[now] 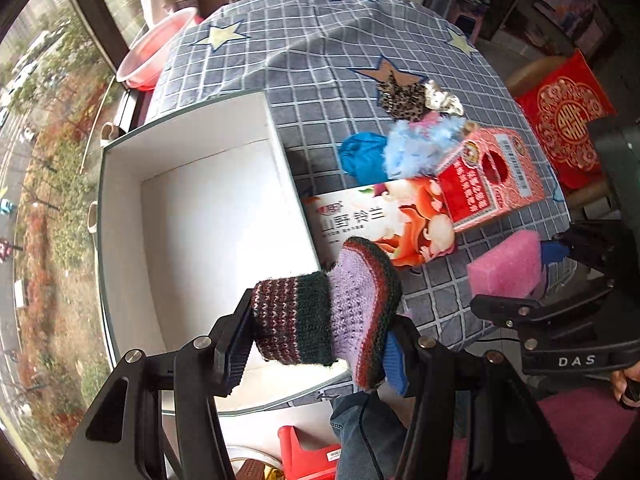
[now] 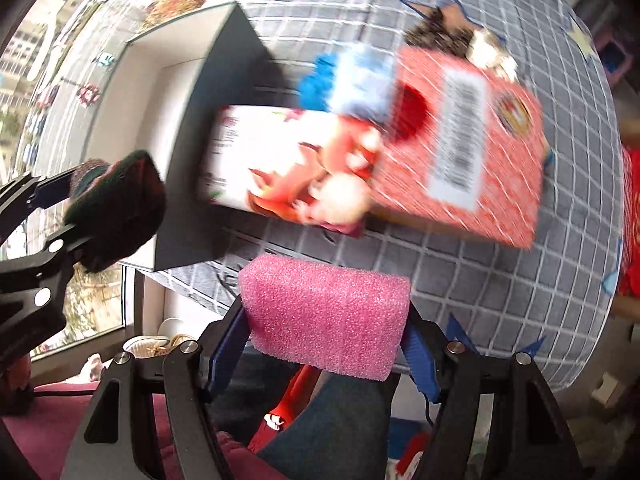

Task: Organize soft objects
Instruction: 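Carry the slipper and foam block over the white box with both tools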

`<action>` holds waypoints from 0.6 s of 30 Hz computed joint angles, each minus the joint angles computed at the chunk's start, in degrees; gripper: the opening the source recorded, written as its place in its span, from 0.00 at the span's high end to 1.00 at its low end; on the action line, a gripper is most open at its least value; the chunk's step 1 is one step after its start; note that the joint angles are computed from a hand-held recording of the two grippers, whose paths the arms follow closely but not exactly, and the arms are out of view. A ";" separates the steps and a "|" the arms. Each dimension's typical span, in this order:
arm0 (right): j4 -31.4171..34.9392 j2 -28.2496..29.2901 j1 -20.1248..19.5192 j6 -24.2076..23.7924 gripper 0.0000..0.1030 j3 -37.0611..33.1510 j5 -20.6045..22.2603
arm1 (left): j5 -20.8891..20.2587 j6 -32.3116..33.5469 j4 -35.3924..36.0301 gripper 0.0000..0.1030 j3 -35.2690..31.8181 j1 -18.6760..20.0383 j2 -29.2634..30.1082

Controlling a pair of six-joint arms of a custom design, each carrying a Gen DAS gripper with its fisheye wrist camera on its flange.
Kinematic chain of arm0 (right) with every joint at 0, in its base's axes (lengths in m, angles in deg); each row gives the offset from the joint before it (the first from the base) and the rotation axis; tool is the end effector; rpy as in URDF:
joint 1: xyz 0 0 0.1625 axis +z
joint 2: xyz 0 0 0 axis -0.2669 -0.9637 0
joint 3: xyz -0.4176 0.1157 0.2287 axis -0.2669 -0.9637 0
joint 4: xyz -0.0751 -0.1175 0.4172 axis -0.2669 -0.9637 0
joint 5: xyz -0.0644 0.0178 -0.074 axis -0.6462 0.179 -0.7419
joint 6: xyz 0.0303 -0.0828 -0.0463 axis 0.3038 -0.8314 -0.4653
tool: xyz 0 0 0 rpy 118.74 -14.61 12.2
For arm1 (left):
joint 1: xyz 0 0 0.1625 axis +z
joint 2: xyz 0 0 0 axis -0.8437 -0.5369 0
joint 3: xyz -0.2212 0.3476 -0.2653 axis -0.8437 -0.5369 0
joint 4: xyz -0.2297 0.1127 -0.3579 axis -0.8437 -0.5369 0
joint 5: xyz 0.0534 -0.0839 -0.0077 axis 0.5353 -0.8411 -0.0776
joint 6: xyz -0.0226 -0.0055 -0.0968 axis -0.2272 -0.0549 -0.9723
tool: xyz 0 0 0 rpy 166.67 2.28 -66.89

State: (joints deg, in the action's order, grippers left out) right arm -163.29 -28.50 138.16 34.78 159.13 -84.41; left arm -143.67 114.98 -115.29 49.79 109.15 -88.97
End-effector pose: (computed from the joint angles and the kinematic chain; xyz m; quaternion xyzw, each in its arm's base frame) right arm 0.4042 -0.4978 0.1659 -0.3692 -0.8615 0.2123 0.2767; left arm -0.3165 -0.6784 0.3091 0.6022 0.7517 0.1723 0.2065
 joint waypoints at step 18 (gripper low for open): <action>7.98 10.80 -2.08 -17.68 0.30 -21.09 -2.16 | 7.06 -9.81 -3.89 0.43 -6.74 5.52 3.11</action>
